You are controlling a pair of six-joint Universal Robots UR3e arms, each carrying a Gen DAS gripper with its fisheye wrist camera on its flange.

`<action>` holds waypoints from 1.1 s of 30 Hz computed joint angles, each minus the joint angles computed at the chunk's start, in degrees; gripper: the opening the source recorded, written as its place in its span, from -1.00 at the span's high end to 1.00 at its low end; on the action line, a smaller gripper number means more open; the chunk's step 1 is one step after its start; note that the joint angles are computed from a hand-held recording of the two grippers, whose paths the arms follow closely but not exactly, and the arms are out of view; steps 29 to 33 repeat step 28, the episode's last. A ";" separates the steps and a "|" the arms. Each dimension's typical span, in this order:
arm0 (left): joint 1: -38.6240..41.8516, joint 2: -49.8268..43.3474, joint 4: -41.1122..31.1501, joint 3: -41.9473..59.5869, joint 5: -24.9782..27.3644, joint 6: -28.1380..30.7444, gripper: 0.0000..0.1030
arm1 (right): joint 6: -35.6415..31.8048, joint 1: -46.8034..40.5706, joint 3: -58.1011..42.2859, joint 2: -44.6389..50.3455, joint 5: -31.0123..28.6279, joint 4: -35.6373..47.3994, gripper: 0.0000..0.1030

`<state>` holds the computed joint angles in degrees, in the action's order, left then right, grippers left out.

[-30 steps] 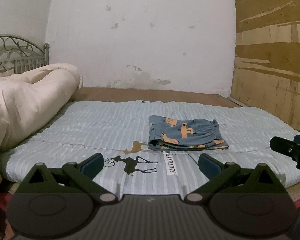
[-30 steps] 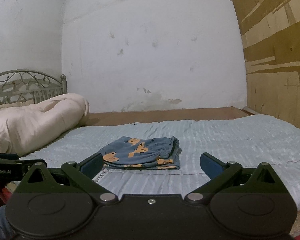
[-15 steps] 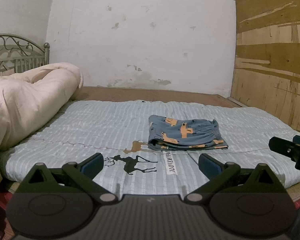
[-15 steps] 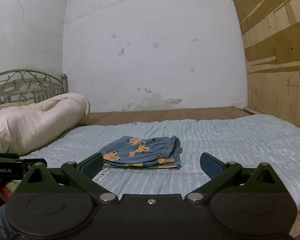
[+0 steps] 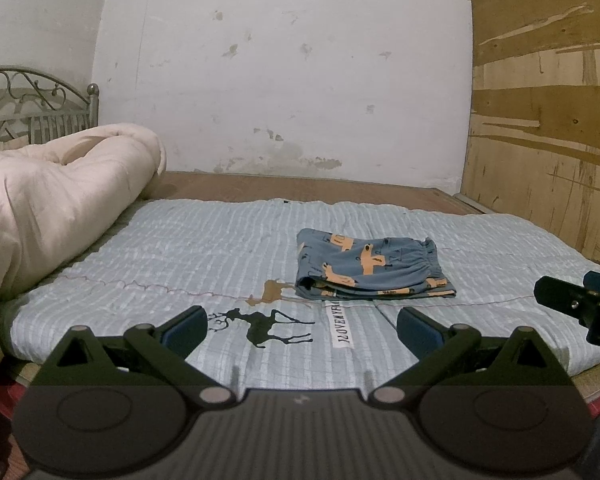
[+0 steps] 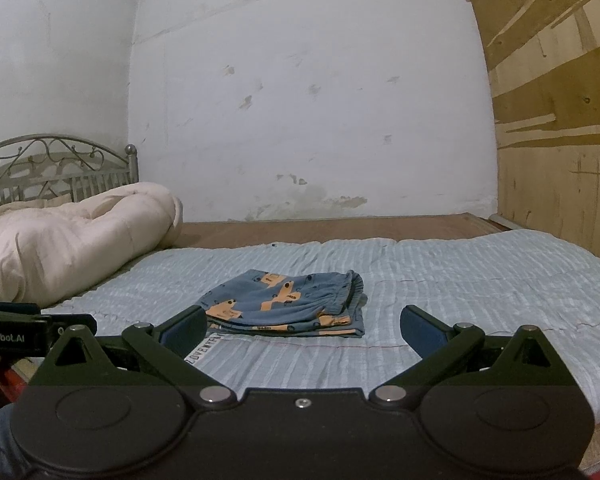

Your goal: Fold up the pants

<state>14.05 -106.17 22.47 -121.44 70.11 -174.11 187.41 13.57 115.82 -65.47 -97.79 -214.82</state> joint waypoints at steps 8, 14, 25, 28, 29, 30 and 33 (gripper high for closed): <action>-0.69 -0.88 0.96 0.26 1.40 -0.71 -0.99 | 0.08 0.04 -0.20 0.24 -0.05 0.03 -0.99; -1.00 -1.30 1.85 0.42 2.09 -0.71 -0.99 | 0.10 -0.10 -0.26 0.23 0.08 0.25 -0.99; -0.84 -1.35 1.83 0.49 1.99 -0.49 -0.99 | 0.06 0.26 -0.23 0.55 -0.30 0.05 -0.99; -0.84 -1.40 1.76 0.51 1.94 -0.61 -0.99 | 0.05 0.30 -0.18 0.57 -0.33 -0.07 -0.99; -0.84 -1.40 1.76 0.51 1.94 -0.61 -0.99 | 0.05 0.30 -0.18 0.57 -0.33 -0.07 -0.99; -0.84 -1.40 1.76 0.51 1.94 -0.61 -0.99 | 0.05 0.30 -0.18 0.57 -0.33 -0.07 -0.99; -0.84 -1.40 1.76 0.51 1.94 -0.61 -0.99 | 0.05 0.30 -0.18 0.57 -0.33 -0.07 -0.99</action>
